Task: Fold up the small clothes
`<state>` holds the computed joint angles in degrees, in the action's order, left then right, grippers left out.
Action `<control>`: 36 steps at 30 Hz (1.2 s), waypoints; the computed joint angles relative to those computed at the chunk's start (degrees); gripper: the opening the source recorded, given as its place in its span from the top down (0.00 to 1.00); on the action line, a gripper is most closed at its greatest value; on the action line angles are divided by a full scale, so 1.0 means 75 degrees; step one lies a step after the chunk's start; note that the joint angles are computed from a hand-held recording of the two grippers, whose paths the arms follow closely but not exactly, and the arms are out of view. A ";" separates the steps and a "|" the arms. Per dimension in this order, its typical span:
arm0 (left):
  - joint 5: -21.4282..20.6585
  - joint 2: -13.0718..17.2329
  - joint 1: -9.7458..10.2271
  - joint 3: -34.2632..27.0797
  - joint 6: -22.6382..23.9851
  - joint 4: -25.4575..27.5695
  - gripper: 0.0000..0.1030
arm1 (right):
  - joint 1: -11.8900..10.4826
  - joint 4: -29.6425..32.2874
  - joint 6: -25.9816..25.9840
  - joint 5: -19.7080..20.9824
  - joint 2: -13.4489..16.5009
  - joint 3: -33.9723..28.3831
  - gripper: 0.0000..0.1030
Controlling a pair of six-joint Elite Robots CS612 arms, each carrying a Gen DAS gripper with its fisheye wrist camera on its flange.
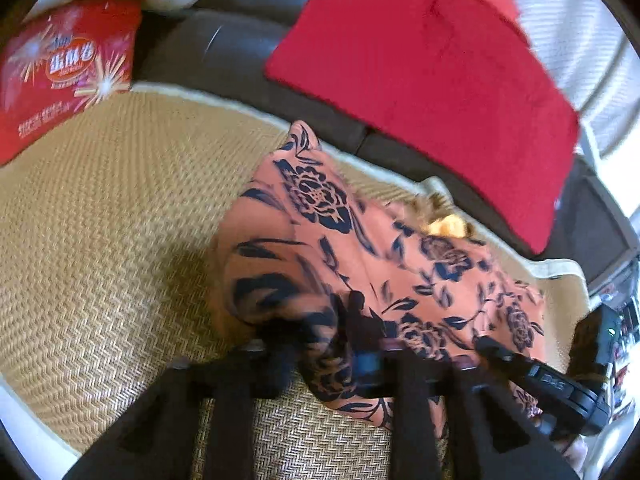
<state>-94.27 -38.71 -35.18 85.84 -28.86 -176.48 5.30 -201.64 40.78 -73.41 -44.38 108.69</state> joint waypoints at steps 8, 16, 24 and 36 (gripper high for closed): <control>-0.0774 0.0445 0.0296 -0.0311 -0.2278 -0.0144 0.68 | -0.0094 -0.0159 -0.0016 0.0294 -0.0003 0.0123 0.75; 0.0100 -0.0110 0.0000 0.0074 -0.0695 -0.0578 0.83 | -0.0264 -0.0598 0.0388 0.0792 -0.0013 0.0297 0.76; 0.0315 -0.0568 -0.0976 0.0276 0.2807 -0.1025 0.87 | -0.0735 -0.2933 0.1960 0.0689 0.0055 0.0980 0.73; -0.2259 -0.0415 -0.0760 0.0227 0.3897 -0.0146 0.50 | -0.1297 -0.5725 0.4483 0.1285 0.0696 0.1141 0.25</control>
